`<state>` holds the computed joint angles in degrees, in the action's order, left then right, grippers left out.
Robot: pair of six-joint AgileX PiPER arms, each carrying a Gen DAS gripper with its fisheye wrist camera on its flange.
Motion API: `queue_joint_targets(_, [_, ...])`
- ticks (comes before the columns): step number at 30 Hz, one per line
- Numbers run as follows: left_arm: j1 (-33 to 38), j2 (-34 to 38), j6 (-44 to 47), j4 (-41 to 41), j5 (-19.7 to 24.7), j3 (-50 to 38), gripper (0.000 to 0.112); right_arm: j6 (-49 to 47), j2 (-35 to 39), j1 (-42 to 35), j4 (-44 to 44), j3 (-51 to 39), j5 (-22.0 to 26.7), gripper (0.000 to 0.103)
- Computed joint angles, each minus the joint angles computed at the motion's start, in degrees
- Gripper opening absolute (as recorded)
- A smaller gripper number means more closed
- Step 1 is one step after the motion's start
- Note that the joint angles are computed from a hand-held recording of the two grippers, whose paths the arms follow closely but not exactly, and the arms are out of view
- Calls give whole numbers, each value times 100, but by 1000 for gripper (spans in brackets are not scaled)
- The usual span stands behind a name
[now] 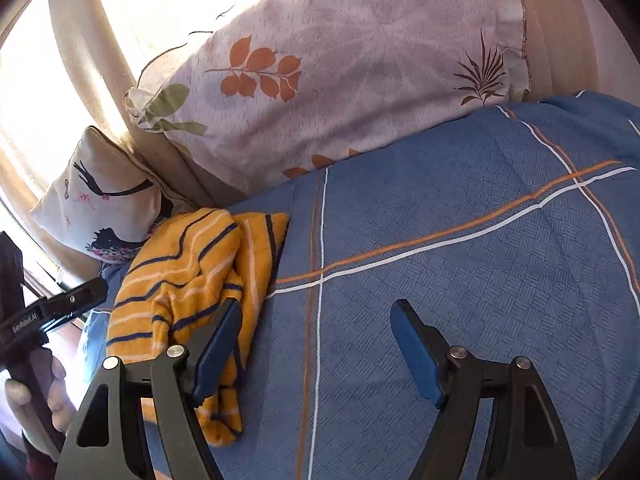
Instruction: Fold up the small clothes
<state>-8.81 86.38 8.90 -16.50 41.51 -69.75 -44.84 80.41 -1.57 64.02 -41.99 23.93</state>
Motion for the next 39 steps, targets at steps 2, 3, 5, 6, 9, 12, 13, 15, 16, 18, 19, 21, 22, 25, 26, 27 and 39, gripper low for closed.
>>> queue_joint_targets(2, [-388, 389, -296, 428, -114, -367, 79, -829, 236, -165, 820, 73, 141, 81])
queue_joint_targets(3, [-584, 588, -395, 650, -173, -538, 79, -1054, 358, -260, 1049, 80, 238, 81])
queue_joint_targets(5, [-904, 1103, -388, 1014, -33, -1036, 79, -1342, 540, -544, 1370, 28, 633, 81])
queue_joint_targets(6, [-1042, 1351, -474, 1265, 85, -1263, 79, -1644, 569, -680, 1665, 73, 792, 81])
queue_joint_targets(9, [-1423, 1961, -1258, 2359, 239, -1678, 80, -1941, 718, -934, 1929, 94, 1183, 81])
queue_joint_targets(12, [-1416, 2044, -1267, 2339, 172, -1678, 56, -2102, 758, -1011, 2053, 111, 1294, 81])
queue_joint_targets(13, [-1306, 2002, -922, 1933, 158, -1678, 28, -2093, 772, -1023, 2044, 102, 1314, 81])
queue_joint_targets(15, [-1068, 2078, -575, 1203, 435, -1932, 13, -2097, 819, -1102, 2057, 92, 1434, 81])
queue_joint_targets(16, [-991, 2112, -458, 966, 526, -2039, 6, -2083, 851, -1142, 2059, 77, 1496, 81])
queue_joint_targets(18, [-914, 2247, -331, 638, 739, -2268, 6, -2083, 889, -1203, 2069, 72, 1585, 81])
queue_joint_targets(19, [-917, 2330, -335, 544, 804, -2354, 6, -2089, 888, -1207, 2075, 75, 1594, 81])
queue_joint_targets(21, [-960, 2468, -344, 431, 785, -2409, 6, -2073, 889, -1197, 2055, 72, 1588, 81])
queue_joint_targets(22, [-953, 2530, -283, 301, 744, -2404, 6, -2072, 897, -1199, 2053, 66, 1598, 81])
queue_joint_targets(25, [-1045, 2661, -301, 95, 573, -2391, 6, -2130, 934, -1257, 2127, 82, 1702, 81])
queue_joint_targets(26, [-1081, 2651, -342, 54, 557, -2381, 6, -2162, 943, -1274, 2155, 91, 1732, 81])
queue_joint_targets(27, [-1071, 2638, -327, -1, 555, -2361, 6, -2171, 943, -1284, 2161, 96, 1743, 81])
queue_joint_targets(39, [63, 111, 1224, -1385, 335, -46, 47, -2348, 921, -1313, 2287, 165, 1782, 83])
